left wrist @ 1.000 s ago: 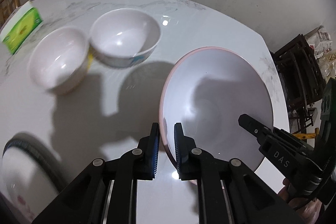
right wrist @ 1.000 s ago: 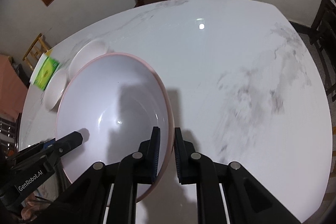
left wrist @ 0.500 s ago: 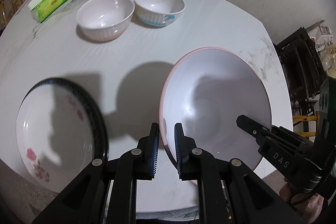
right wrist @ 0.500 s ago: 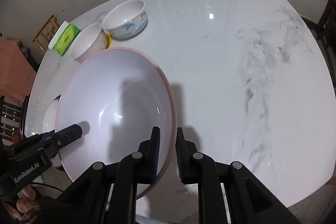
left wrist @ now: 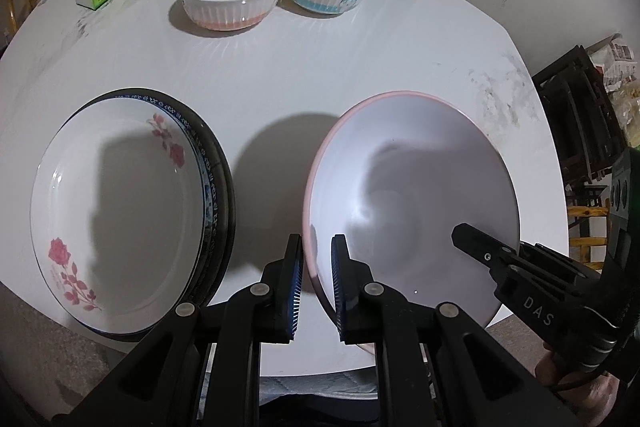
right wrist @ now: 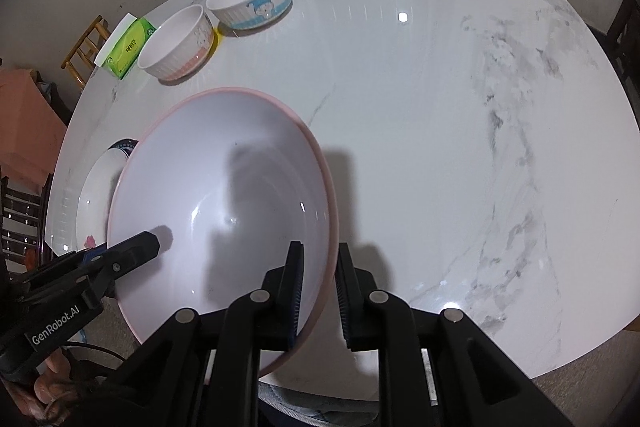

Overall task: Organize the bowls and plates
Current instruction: 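Lower the pink bowl beside the plate stack and open both grippers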

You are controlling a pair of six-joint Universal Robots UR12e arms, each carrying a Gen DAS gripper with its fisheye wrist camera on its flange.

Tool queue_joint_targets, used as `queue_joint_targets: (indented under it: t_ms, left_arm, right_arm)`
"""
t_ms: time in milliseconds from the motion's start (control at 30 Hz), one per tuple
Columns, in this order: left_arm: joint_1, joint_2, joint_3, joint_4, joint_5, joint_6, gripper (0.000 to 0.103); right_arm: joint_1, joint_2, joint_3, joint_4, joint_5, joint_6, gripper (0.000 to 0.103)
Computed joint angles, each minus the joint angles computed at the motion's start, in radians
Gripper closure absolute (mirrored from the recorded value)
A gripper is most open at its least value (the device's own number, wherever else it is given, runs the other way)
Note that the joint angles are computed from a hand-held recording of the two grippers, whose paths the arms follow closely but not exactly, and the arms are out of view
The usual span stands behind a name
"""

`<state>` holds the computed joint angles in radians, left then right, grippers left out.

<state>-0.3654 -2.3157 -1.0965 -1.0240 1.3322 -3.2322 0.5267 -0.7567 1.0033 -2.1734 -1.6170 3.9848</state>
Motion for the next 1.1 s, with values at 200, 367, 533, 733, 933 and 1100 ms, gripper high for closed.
queue_joint_targets:
  t_ms: [200,367,533,733,933,1100]
  left_arm:
    - [0.004,-0.003,-0.007,-0.004,-0.008,0.003,0.092]
    - [0.004,-0.008,-0.005,-0.015,-0.012,0.004,0.092]
    - [0.003,-0.01,-0.005,-0.011,-0.013,0.001,0.092]
    - [0.003,-0.012,-0.004,-0.009,-0.015,0.004,0.092]
    - [0.004,-0.014,-0.002,-0.008,-0.023,0.009,0.091]
    - [0.007,-0.009,-0.009,0.002,-0.039,0.011,0.091]
  right_arm:
    - [0.001,0.001,0.006,0.001,0.007,0.01,0.085]
    - [0.001,0.008,-0.004,0.012,0.007,0.005,0.085]
    - [0.002,0.01,-0.006,0.004,-0.001,0.002,0.085]
    - [0.003,0.009,-0.01,0.011,-0.017,0.002,0.085]
    - [0.001,0.009,-0.011,0.021,-0.015,-0.005,0.084]
    - [0.0,0.003,0.0,0.005,-0.015,-0.006,0.073]
